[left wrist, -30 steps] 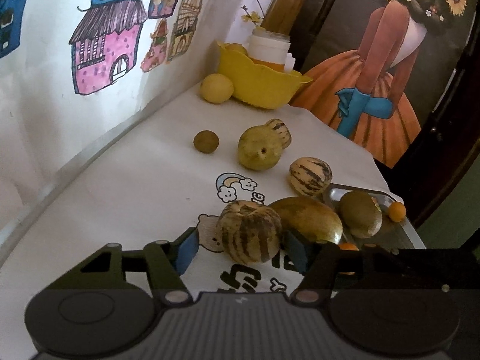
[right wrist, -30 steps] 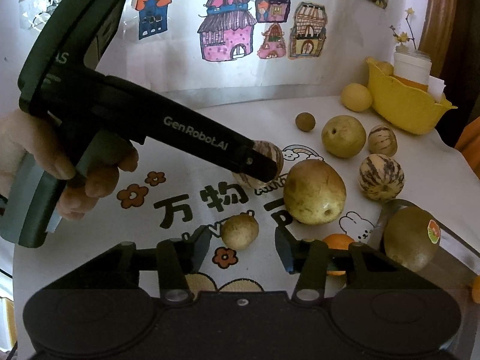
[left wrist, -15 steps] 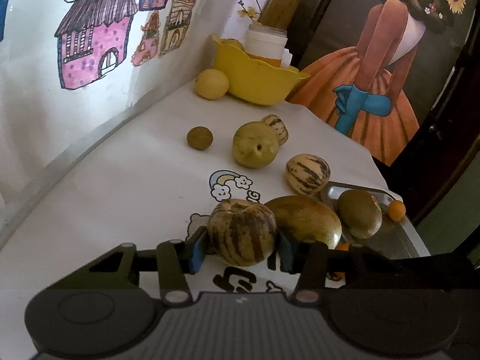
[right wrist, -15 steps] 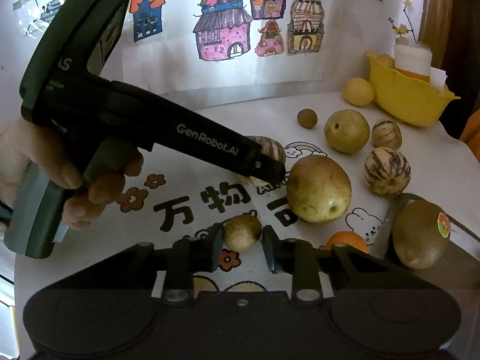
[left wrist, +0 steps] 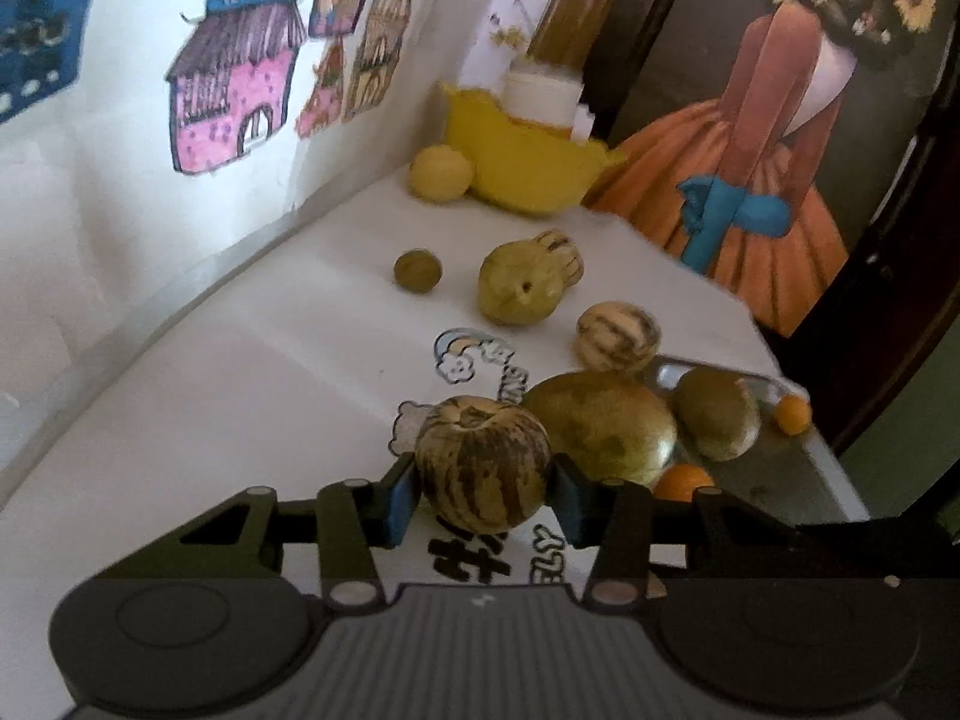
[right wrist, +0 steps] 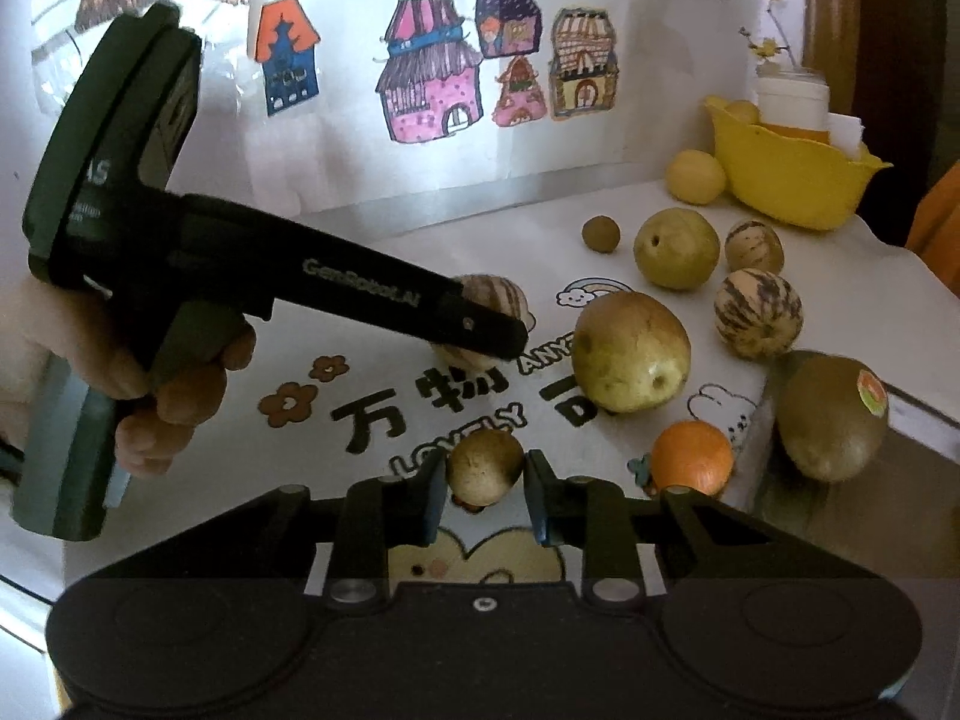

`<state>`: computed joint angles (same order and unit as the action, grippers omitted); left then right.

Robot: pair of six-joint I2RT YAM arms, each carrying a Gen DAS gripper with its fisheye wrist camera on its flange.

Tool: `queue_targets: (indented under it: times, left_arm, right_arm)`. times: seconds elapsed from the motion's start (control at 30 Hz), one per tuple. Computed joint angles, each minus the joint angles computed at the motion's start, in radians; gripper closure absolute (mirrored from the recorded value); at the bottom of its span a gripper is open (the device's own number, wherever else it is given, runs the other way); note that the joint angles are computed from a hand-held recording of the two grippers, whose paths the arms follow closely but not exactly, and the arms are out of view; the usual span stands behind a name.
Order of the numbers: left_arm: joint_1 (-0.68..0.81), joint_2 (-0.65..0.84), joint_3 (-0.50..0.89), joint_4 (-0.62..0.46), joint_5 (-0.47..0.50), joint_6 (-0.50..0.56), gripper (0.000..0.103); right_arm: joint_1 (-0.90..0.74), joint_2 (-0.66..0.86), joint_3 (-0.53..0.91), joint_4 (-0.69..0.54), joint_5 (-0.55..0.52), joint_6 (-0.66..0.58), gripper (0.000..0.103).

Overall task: Organize fruits
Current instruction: 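Carry the striped fruit with the left tool while the right tool carries the brown fruit to the tray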

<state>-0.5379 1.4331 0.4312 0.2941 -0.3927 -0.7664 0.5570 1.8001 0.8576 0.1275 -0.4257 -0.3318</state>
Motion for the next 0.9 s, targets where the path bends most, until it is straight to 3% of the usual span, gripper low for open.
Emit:
queue_targets:
  times: [0.4, 0.6, 0.9]
  left_arm:
    - [-0.178, -0.041, 0.054, -0.096, -0.101, -0.057, 0.053]
    - [-0.241, 0.057, 0.175, -0.114, -0.109, -0.059, 0.053]
    - [-0.291, 0.256, 0.333, -0.017, -0.068, -0.057, 0.053]
  right_arm:
    - [-0.133, -0.228, -0.217, 0.047, -0.061, 0.008, 0.073]
    - [-0.265, -0.314, -0.276, 0.061, -0.102, -0.004, 0.073]
    - [-0.484, -0.364, -0.348, 0.129, -0.118, -0.049, 0.073]
